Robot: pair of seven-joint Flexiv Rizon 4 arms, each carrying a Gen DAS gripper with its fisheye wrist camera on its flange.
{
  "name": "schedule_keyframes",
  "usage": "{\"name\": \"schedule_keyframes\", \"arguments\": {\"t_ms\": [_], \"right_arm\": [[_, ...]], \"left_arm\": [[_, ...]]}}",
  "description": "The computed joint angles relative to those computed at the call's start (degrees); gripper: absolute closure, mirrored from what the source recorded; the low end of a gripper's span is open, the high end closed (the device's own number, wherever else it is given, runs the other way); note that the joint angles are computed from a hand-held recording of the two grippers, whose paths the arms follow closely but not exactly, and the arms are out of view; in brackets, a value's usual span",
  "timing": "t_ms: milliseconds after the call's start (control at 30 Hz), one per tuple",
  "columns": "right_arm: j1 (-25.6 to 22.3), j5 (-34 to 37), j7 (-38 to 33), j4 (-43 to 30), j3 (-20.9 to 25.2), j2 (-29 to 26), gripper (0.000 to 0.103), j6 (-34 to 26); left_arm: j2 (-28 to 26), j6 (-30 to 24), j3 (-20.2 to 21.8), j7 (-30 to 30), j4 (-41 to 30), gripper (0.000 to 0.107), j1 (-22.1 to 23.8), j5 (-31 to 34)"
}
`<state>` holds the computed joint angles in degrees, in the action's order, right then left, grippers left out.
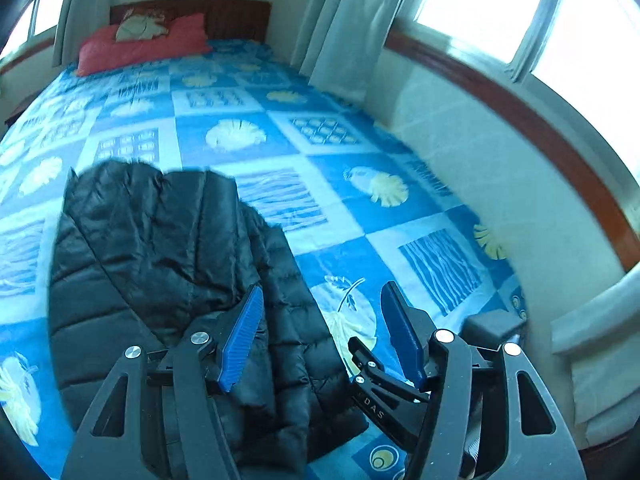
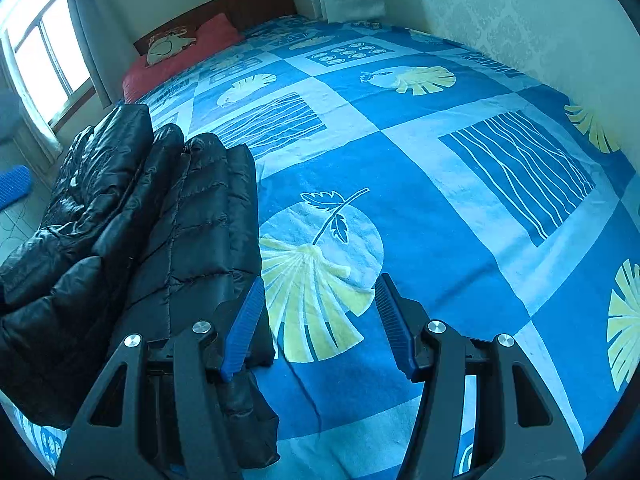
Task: Fold large clothes
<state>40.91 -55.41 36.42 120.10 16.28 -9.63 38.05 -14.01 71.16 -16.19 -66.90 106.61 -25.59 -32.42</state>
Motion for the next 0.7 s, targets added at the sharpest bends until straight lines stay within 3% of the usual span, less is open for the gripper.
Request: {"name": "schedule_keyframes", "arguments": {"t_ms": [133,233,333,533,600,700], "right_arm": [[0.3,-0.5,-0.6,-1.0,0.0,0.3,0.046,-0.9],[0.2,-2.1,-0.6,-2.1,-0.2,0.3,0.046,-0.2],[0.0,-3.9,-1.1,-3.8,-0.8,-0.3,0.042,1.1],[-2.5,-11.8,2.4,-6.9,-4.0,-2.9,0.025,13.8],[-2.9,-9.8,-0.8,-9.2,-4.3,-5.0,0.024,16.4],[-1.7,-3.8,-8.1,-12.8,-4.4,-8.2,0.024,15.3]], "left_arm": [[3.4,4.0,1.2,2.9,2.7,0.046,0.9,-0.5],[4.6,6.1,4.8,0.1,4.0,0.046,1.4,5.0],[4.9,7.3,6.1,-1.0,6.1,0.045,3.7,6.1],[3.3,10.0,8.4,-5.1,10.5,0.044,8.4,7.6],[2.9,10.1,7.3,-4.5,11.8,0.044,10.2,5.5],[2.4,10.8,4.6,-1.4,13.7,0.044,12.7,0.3]]}}
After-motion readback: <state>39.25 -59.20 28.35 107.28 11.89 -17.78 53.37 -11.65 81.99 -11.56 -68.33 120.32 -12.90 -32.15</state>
